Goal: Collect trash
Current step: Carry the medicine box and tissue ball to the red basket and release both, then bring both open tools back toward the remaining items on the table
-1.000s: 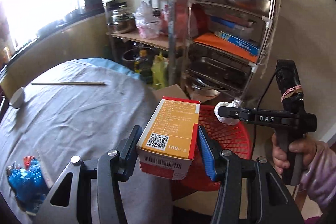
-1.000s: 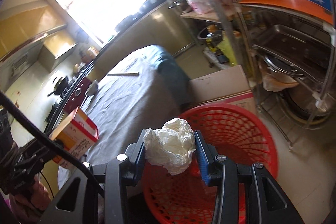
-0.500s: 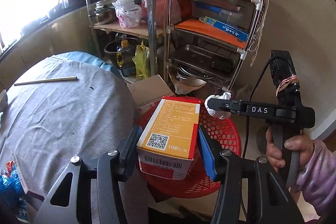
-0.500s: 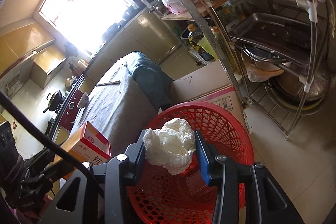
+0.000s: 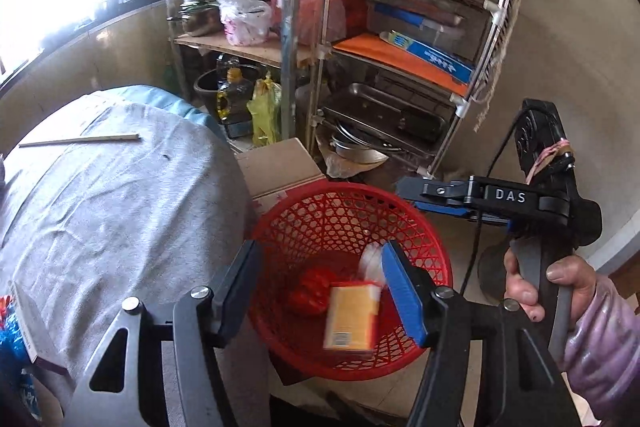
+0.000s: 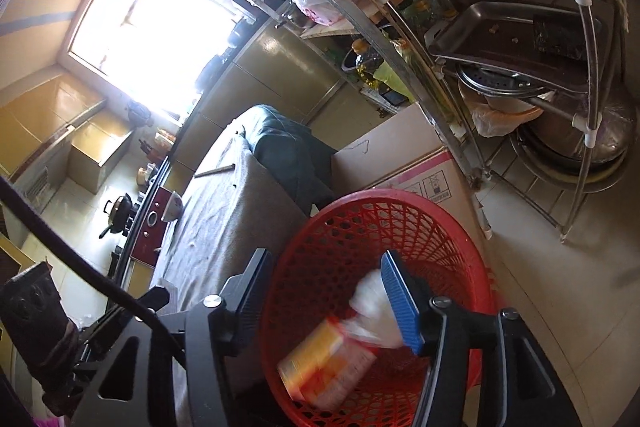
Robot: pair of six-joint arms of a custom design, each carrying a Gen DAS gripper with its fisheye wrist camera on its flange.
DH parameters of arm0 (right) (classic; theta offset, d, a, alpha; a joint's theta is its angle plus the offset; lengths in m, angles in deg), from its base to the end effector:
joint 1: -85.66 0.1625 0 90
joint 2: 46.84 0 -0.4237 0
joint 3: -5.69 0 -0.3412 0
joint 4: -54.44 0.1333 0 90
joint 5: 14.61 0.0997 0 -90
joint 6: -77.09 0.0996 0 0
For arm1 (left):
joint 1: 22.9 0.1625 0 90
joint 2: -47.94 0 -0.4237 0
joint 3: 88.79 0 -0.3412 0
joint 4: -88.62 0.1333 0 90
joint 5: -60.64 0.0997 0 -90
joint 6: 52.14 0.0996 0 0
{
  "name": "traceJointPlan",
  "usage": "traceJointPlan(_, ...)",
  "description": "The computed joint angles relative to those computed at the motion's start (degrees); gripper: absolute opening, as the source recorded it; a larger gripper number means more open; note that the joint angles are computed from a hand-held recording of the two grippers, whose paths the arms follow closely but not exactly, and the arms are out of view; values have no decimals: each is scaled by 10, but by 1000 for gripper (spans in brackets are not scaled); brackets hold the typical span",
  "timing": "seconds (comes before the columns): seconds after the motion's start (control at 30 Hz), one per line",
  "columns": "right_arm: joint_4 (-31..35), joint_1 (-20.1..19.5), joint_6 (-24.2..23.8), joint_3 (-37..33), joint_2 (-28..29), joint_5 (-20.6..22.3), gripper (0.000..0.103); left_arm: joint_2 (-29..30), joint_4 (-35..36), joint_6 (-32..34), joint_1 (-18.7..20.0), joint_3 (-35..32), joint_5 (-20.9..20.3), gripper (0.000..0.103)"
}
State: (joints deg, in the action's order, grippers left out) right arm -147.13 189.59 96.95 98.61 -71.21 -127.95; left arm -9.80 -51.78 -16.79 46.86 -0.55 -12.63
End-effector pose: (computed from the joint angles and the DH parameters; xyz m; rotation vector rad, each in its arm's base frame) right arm 0.2466 -0.6044 0.0209 -0.3634 -2.7170 1.1943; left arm -0.0716 -0.6625 0.2919 1.2316 2.4901 -0.4293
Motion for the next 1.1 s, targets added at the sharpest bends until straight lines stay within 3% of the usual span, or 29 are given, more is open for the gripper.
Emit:
traceJointPlan(0.3,37,22,-23,-43,9,-9,61,-49,-70,30,4,22,33,70)
traceJointPlan(0.67,146,59,-58,-152,52,-13,61,-127,-189,71,39,59,91,72)
traceJointPlan(1.1,296,123,-129,-345,135,-32,61,-182,-234,16,117,47,148,74)
